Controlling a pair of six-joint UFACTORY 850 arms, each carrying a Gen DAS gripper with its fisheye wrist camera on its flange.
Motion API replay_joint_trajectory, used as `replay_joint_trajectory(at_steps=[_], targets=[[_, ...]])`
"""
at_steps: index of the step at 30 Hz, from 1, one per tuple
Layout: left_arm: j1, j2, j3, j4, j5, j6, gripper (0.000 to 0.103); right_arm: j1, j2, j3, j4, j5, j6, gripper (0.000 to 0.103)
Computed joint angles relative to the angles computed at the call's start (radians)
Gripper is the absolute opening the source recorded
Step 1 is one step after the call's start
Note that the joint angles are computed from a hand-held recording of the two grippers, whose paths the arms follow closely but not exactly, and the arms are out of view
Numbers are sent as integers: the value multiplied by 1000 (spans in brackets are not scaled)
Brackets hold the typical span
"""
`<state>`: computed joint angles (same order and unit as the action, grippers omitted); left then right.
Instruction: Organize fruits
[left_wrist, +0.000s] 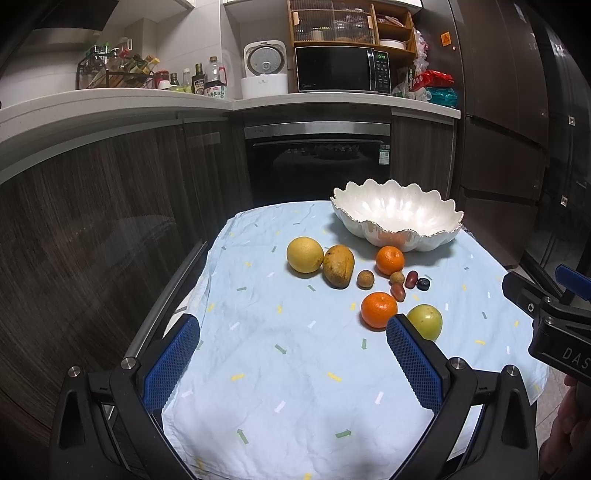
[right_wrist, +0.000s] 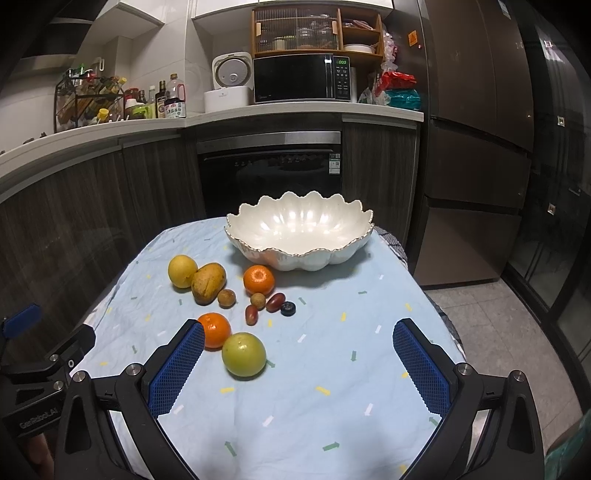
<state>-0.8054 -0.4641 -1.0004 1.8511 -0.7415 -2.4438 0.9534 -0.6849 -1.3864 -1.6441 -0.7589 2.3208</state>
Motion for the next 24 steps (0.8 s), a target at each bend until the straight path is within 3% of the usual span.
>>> replay_joint_trajectory(at_steps=[24], targets=[[-3, -2, 7, 14, 1, -13, 103, 2, -1, 3, -5, -7, 12, 103]])
